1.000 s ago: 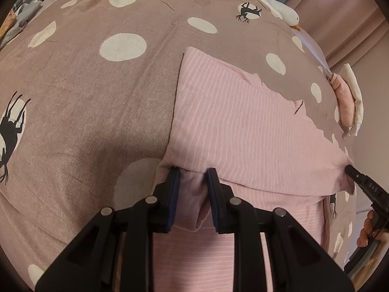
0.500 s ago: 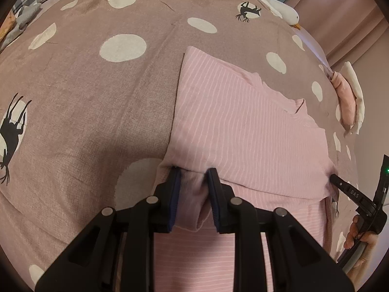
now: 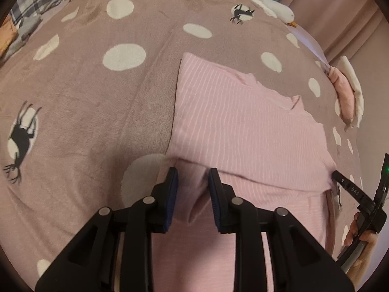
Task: Fold small clothes
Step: 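Lift and fold the grasped side edge toward the shirt center with the right gripper, then open the right gripper and release the folded side onto the shirt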
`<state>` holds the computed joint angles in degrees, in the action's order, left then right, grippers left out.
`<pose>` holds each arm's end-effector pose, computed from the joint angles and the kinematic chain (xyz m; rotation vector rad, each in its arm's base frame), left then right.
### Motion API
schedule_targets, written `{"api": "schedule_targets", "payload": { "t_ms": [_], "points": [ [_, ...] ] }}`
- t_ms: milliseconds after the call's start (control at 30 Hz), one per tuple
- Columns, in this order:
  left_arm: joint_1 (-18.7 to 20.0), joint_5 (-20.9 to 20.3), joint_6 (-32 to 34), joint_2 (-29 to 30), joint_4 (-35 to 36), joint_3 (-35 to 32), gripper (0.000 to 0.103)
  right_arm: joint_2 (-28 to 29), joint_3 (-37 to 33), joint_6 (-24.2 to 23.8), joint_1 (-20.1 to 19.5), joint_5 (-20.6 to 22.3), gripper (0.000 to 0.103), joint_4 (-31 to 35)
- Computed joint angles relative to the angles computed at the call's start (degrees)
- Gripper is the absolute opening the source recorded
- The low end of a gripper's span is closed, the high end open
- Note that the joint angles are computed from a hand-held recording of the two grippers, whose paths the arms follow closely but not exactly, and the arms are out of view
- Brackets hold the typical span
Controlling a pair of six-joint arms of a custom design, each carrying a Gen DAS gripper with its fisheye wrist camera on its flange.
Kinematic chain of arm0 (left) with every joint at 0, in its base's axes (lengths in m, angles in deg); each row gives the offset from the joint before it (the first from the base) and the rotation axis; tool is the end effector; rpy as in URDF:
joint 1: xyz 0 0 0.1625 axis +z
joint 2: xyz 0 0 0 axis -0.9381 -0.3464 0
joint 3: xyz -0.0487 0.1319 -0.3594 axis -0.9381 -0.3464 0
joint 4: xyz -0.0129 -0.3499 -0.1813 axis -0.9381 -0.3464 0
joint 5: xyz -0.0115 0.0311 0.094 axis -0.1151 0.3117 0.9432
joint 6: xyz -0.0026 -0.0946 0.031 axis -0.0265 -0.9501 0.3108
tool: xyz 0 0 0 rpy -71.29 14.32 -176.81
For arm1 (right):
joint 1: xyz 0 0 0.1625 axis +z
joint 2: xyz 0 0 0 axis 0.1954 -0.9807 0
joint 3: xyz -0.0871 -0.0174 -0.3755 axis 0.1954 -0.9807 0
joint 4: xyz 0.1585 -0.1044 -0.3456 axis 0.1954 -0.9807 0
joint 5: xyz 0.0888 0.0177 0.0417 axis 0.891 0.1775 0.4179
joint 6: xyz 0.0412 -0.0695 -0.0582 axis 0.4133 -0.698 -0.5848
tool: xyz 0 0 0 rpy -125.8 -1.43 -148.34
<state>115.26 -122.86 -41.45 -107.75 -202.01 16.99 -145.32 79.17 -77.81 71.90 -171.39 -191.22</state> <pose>-0.2755 -0.5553 0.0105 0.2258 2.6093 -0.6016 0.0051 -0.5264 0.2925 -0.1389 -2.1479 0.8284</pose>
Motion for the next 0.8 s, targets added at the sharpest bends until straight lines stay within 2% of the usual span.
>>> {"api": "schedule_targets", "payload": {
  "t_ms": [100,167,233,267,300,367,433,567,667,800],
  "points": [
    [-1.3,-0.9,1.0,-2.9,-2.4,3.0,0.031,-1.8,2.2,-2.9,1.4,-0.4,0.007,-4.7],
    [-2.6,-0.8,1.2,-5.4,-4.5,5.5,0.042,-3.4,3.5,-4.2,2.5,-0.4,0.007,-6.3],
    [-4.1,0.0,0.9,-7.7,-5.8,7.6,0.06,-6.2,5.5,-4.7,3.6,0.8,0.01,-7.4],
    [-5.0,0.3,0.8,-9.1,-6.7,9.0,0.064,-7.8,6.7,-4.6,4.1,1.7,0.019,-7.7],
    [-5.8,0.4,0.6,-10.3,-7.7,10.3,0.072,-9.1,7.8,-4.6,4.6,2.5,0.038,-8.1],
    [-7.2,0.1,0.3,-12.6,-10.0,13.1,0.081,-11.2,9.9,-5.3,5.4,3.9,0.055,-10.1],
    [-8.1,-0.9,-0.1,-14.5,-10.8,15.1,0.089,-13.9,12.0,-6.6,6.5,4.5,0.056,-11.1],
    [-9.7,-2.1,-1.2,-17.7,-10.9,19.2,0.092,-18.8,16.4,-8.8,7.5,5.0,0.067,-12.7],
    [-11.1,-1.4,-1.3,-19.3,-11.1,22.6,0.093,-22.6,19.9,-10.8,7.4,6.0,0.068,-12.9],
    [-11.7,-1.8,-1.3,-20.2,-9.6,25.9,0.096,-30.4,25.3,-8.6,4.5,10.4,0.074,-7.3]
  ]
}}
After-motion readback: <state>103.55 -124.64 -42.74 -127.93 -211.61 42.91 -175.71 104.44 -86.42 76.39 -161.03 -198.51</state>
